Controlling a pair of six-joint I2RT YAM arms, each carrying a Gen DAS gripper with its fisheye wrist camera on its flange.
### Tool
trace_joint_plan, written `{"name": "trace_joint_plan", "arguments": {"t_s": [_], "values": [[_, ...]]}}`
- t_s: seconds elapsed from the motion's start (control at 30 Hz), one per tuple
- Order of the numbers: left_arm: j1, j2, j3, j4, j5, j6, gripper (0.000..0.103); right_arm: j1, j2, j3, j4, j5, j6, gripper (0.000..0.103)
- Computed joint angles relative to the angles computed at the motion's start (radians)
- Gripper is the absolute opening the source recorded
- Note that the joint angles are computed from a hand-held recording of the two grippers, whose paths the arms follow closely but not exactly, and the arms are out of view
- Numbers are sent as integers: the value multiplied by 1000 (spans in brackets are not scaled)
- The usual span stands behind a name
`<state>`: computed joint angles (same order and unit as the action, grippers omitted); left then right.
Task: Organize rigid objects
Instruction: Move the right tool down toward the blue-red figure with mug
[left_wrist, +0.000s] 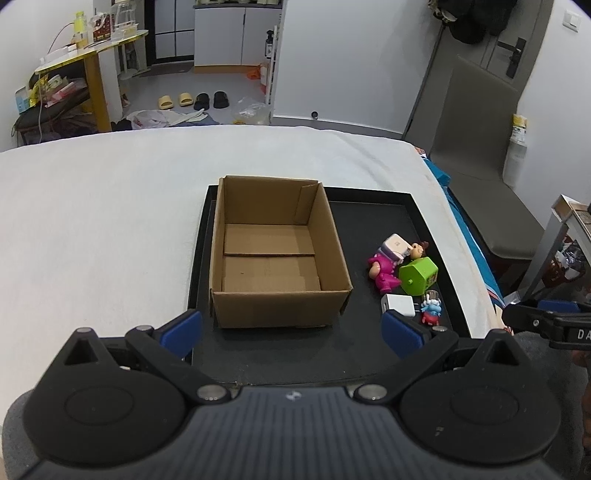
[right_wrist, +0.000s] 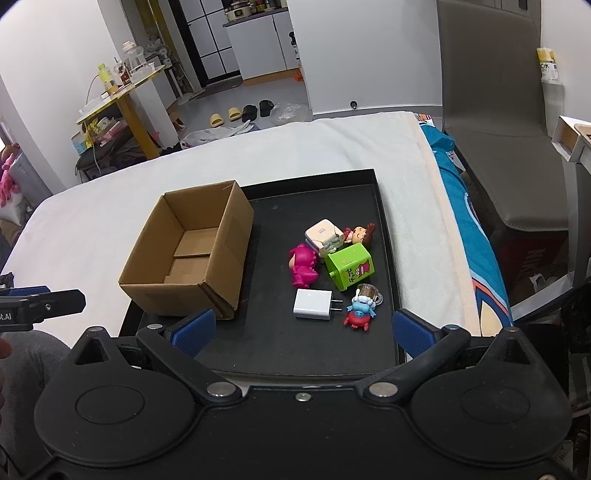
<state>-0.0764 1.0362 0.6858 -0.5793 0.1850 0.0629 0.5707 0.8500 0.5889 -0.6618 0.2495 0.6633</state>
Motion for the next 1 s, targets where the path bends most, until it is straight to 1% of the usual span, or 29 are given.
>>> {"name": "trace_joint_plan", "arguments": {"t_s": [0.1, 0.23, 0.3, 0.43, 0.57, 0.67, 0.73, 0.87, 0.9, 1.0], "values": [[-6, 11, -8, 29, -15, -18, 102, -13, 8, -11, 21, -6, -7, 103], [-7, 51, -1, 55, -26, -59, 102, -25, 0, -33, 49, 4, -13, 100], [-4, 60, -5, 75, -33, -77, 100, -49, -8, -48, 65, -18, -20, 97], [-6, 86, -11, 123, -66, -105, 100, -115, 6, -77, 108, -72, -29, 89], [5, 137, -1, 161, -90, -143, 99, -192, 34, -93, 152, -137, -36, 88], [9, 181, 12, 183, -103, -166, 95, -244, 68, -98, 187, -176, -42, 82], [4, 209, 19, 198, -124, -184, 90, -282, 104, -94, 211, -210, -41, 74], [3, 267, 37, 226, -168, -234, 84, -351, 168, -94, 264, -270, -28, 72], [3, 282, 42, 232, -175, -247, 83, -365, 187, -92, 275, -278, -22, 69], [5, 328, 61, 239, -191, -266, 75, -401, 243, -86, 304, -300, -1, 65]]}}
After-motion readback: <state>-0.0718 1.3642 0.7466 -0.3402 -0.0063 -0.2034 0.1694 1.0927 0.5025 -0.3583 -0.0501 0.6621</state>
